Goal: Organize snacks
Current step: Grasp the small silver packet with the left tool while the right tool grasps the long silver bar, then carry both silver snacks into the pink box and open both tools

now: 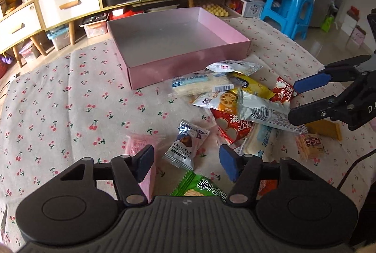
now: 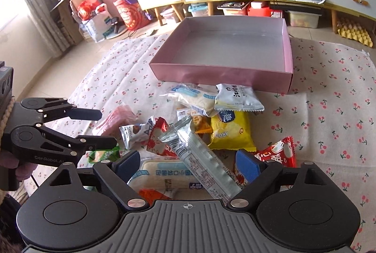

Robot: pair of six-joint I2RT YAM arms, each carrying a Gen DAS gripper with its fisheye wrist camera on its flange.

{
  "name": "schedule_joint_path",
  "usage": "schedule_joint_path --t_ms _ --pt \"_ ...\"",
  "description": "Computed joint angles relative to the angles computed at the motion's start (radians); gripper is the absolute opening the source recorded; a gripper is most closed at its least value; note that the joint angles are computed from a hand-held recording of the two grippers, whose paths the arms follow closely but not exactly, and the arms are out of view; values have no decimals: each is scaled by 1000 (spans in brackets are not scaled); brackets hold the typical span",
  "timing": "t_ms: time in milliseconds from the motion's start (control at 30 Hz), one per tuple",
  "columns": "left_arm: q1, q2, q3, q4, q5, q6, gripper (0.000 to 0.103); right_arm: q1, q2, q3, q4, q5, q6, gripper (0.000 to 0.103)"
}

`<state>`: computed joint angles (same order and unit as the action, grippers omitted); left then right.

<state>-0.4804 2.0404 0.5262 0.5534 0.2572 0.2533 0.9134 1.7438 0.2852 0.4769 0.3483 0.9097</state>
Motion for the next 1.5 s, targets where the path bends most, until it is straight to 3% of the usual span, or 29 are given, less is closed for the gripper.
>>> schedule_joint_path --t_ms 167,433,667,767,1100,1500 --pt "-40 33 41 -24 -14 60 53 -19 65 0 56 -33 -40 71" --pt "-57 81 112 -108 -87 74 46 7 168 107 -51 -15 -89 67" --pt "-77 104 125 -121 -158 46 40 -7 190 130 -86 -6 -94 56" --pt "-73 94 123 -125 -171 9 29 -13 196 136 -95 0 -70 47" --pt "-58 53 113 -114 -144 -151 16 -24 182 195 -218 3 40 39" --pt "-39 29 131 -138 -86 -260 10 -91 74 150 -220 -65 166 34"
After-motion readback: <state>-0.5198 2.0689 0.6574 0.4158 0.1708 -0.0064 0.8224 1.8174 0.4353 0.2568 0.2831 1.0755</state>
